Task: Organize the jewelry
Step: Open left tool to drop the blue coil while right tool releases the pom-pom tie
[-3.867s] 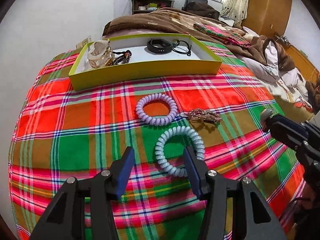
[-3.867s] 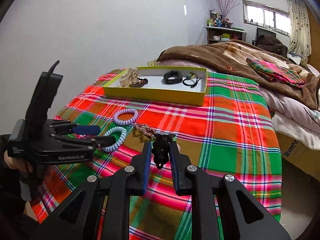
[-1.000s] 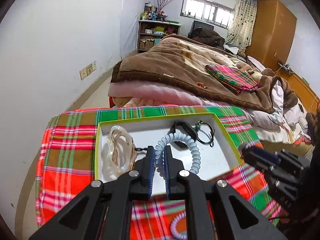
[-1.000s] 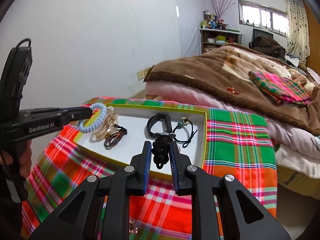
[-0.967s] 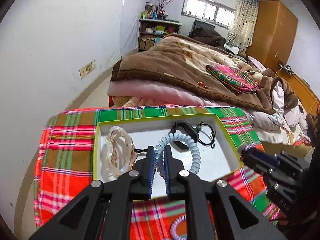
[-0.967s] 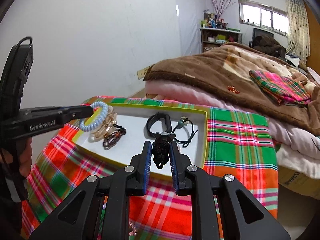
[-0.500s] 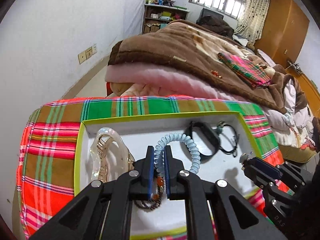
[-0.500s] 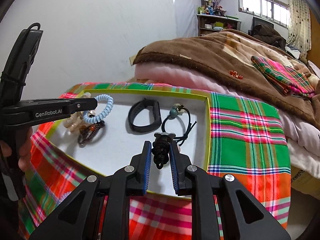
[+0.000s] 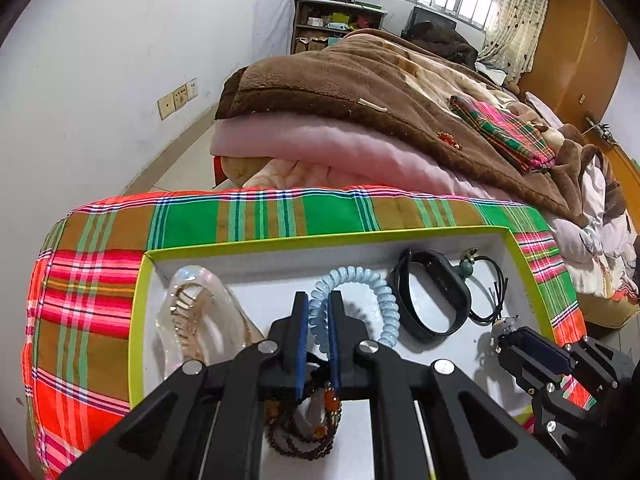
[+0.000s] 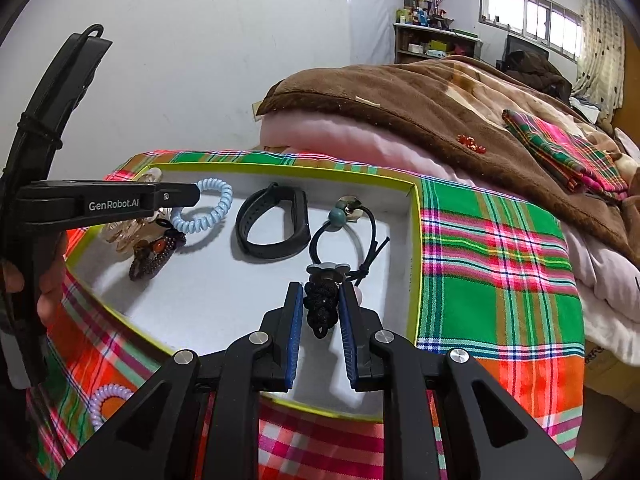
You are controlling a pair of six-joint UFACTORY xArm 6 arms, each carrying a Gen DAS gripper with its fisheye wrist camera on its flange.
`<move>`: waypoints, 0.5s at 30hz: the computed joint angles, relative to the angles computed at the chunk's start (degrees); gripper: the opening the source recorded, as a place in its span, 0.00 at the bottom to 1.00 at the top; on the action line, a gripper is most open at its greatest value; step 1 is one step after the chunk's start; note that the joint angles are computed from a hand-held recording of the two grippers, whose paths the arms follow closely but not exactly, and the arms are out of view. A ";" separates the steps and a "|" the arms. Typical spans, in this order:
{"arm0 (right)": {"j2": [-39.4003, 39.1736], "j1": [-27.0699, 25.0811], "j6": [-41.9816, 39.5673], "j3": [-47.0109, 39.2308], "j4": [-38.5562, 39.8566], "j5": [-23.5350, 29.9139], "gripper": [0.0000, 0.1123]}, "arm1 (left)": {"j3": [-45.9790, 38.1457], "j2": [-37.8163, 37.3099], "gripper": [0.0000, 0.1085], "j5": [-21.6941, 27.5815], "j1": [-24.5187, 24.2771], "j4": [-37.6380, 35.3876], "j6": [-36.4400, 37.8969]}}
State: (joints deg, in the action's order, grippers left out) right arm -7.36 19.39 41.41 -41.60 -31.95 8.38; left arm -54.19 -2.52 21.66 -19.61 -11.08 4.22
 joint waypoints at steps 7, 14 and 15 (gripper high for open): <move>0.45 -0.15 3.68 -0.96 -5.19 1.01 0.17 | -1.29 1.70 0.09 0.93 -0.35 2.82 -2.39; 0.60 -0.85 6.03 -1.01 -7.66 0.57 0.17 | -1.45 2.38 0.09 1.38 -0.37 3.56 -3.11; 0.58 -0.91 6.29 -0.99 -7.92 0.52 0.17 | -1.36 2.34 0.09 1.27 -0.38 3.65 -3.17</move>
